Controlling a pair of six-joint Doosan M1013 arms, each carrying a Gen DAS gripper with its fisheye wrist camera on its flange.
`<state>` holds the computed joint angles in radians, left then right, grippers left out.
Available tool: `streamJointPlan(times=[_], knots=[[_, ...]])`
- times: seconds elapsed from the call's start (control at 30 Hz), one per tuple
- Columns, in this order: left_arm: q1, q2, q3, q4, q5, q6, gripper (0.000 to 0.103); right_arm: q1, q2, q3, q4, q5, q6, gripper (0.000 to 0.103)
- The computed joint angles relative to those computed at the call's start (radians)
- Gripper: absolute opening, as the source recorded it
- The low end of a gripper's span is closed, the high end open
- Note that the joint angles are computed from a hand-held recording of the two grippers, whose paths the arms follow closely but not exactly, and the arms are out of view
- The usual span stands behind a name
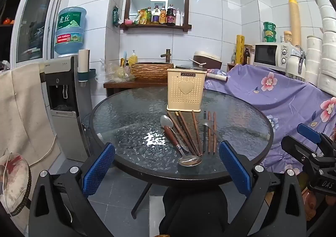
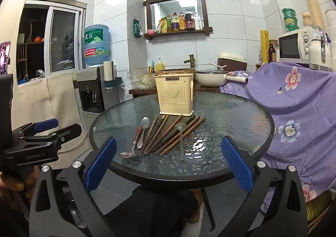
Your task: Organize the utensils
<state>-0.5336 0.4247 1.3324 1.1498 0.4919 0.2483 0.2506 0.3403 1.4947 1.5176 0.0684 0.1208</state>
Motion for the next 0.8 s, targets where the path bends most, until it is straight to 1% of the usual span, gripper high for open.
streamJointPlan(times=[0.2, 0.27, 0.3, 0.37, 0.43, 0.57, 0.63, 0.7, 0.77, 0.8], knots=[[0.001, -0.002, 0.004, 0.011, -0.001, -0.013, 0.097, -0.001, 0.000, 0.000, 0.038, 0.005, -0.031, 0.098], [0.001, -0.002, 0.004, 0.012, 0.001, -0.014, 0.097, 0.001, 0.000, 0.001, 0.031, -0.001, -0.032, 0.098], [0.000, 0.000, 0.001, 0.002, 0.001, 0.000, 0.097, 0.001, 0.001, 0.001, 0.066, -0.002, -0.067, 0.098], [0.000, 0.000, 0.000, -0.001, 0.000, 0.002, 0.097, 0.000, 0.003, 0.001, 0.092, -0.002, -0.092, 0.098], [0.000, 0.001, -0.001, -0.007, 0.001, 0.008, 0.097, -0.002, -0.002, 0.002, 0.029, 0.001, -0.030, 0.098], [-0.001, -0.001, 0.000, -0.006, 0.003, 0.010, 0.097, 0.000, -0.004, 0.004, 0.017, -0.001, -0.018, 0.098], [0.006, -0.005, 0.008, -0.005, -0.005, 0.007, 0.097, 0.002, -0.002, 0.001, -0.011, 0.000, 0.009, 0.098], [0.002, -0.003, 0.007, 0.001, -0.002, 0.001, 0.097, 0.003, -0.004, 0.000, -0.043, -0.003, 0.040, 0.098], [0.002, -0.002, 0.006, 0.005, -0.002, -0.001, 0.097, 0.003, -0.007, 0.003, -0.041, -0.002, 0.038, 0.098], [0.001, -0.001, 0.006, 0.011, -0.001, -0.005, 0.097, 0.004, 0.003, -0.003, 0.015, -0.002, -0.017, 0.098]])
